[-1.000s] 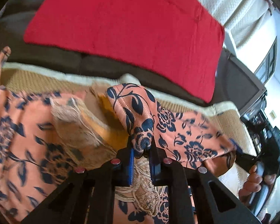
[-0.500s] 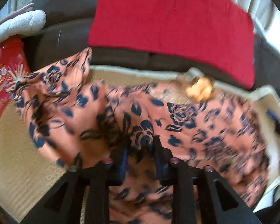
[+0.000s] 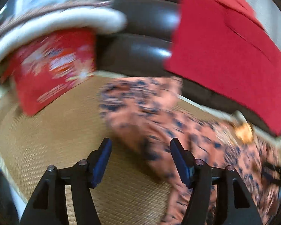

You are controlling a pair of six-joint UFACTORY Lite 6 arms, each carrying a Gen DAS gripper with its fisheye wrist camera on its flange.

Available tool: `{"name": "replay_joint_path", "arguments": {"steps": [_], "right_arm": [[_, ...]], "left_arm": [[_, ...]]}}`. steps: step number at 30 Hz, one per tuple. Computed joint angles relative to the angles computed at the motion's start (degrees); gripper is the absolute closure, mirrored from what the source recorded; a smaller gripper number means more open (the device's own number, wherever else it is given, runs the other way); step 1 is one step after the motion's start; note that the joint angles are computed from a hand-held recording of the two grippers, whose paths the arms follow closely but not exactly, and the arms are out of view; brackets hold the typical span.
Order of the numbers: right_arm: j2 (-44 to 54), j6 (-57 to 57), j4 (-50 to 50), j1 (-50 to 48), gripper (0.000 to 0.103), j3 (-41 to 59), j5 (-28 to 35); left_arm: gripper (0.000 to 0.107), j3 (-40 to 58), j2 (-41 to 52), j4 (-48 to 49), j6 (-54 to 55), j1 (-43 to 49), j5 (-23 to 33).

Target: Fold small clothes

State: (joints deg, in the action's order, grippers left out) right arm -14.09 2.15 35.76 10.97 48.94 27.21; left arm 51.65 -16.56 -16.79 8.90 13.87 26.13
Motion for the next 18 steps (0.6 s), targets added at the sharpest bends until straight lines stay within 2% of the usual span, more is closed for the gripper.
{"name": "replay_joint_path", "arguments": {"steps": [3, 6, 11, 13, 15, 16, 18], "right_arm": [[-2.42, -2.94, 4.17, -0.45, 0.027, -1.57, -0.61], [-0.33, 0.01, 1.47, 0.25, 0.027, -0.8, -0.3], [1.19, 6.47, -4.97, 2.58, 0.026, 0.96, -1.02], [1.81, 8.38, -6.9, 3.55, 0.026, 1.45, -1.62], [1.8, 9.54, -8.23, 4.03, 0.025, 1.54, -1.81], [1.67, 9.92, -8.71, 4.09, 0.025, 1.56, -1.75], [2.03, 11.16, -9.98, 4.77, 0.025, 1.8, -2.24]], "left_arm": [[0.04, 2.43, 5.88, -10.98, 7.98, 8.6, 1.26], [0.04, 4.64, 10.5, -23.95, 16.8, 14.26, 3.07], [0.035, 7.64, 14.43, -35.79, 22.91, 16.02, 5.41], [0.03, 8.2, 14.34, -36.55, 21.78, 14.33, 5.83], [0.029, 8.43, 14.28, -36.66, 20.1, 11.62, 4.56], [0.028, 9.07, 14.65, -34.2, 17.27, 9.8, 3.23], [0.028, 12.0, 17.13, -23.36, 7.04, 6.0, 1.15]]}}
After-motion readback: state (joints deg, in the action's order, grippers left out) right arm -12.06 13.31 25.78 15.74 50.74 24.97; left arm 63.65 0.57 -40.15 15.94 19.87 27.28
